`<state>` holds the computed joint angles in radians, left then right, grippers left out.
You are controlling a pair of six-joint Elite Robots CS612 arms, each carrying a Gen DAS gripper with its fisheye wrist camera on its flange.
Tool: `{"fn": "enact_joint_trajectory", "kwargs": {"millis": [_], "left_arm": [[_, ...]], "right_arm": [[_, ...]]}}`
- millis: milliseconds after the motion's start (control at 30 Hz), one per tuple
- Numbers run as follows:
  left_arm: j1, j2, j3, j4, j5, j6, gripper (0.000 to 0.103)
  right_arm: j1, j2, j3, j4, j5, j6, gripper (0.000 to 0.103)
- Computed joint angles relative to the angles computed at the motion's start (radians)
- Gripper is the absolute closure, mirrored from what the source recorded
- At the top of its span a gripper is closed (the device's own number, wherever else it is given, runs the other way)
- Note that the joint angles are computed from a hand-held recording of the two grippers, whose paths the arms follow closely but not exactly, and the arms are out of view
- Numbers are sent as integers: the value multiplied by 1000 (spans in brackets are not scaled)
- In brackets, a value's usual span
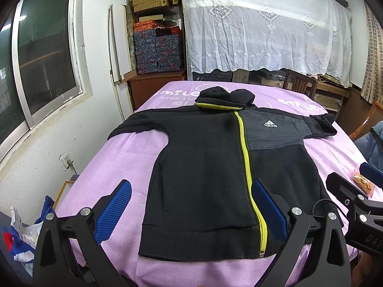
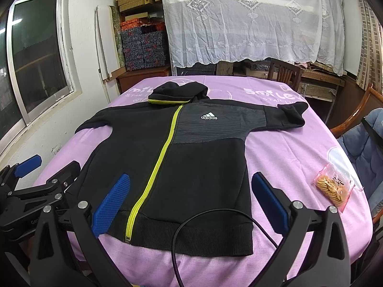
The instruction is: Fold large clothes
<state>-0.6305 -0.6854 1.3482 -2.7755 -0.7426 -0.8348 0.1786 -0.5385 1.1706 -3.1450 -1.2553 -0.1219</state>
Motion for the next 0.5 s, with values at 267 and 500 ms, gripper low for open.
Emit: {"fn": "enact_joint_trajectory", "kwargs": {"millis": [267, 500], "left_arm": [[0, 0, -1, 3, -1, -1, 3], [0, 0, 1, 5, -2, -3, 3]], "right_arm": [[0, 0, -1, 0, 0, 1, 4], [0, 0, -1, 1, 1, 0, 4]]}}
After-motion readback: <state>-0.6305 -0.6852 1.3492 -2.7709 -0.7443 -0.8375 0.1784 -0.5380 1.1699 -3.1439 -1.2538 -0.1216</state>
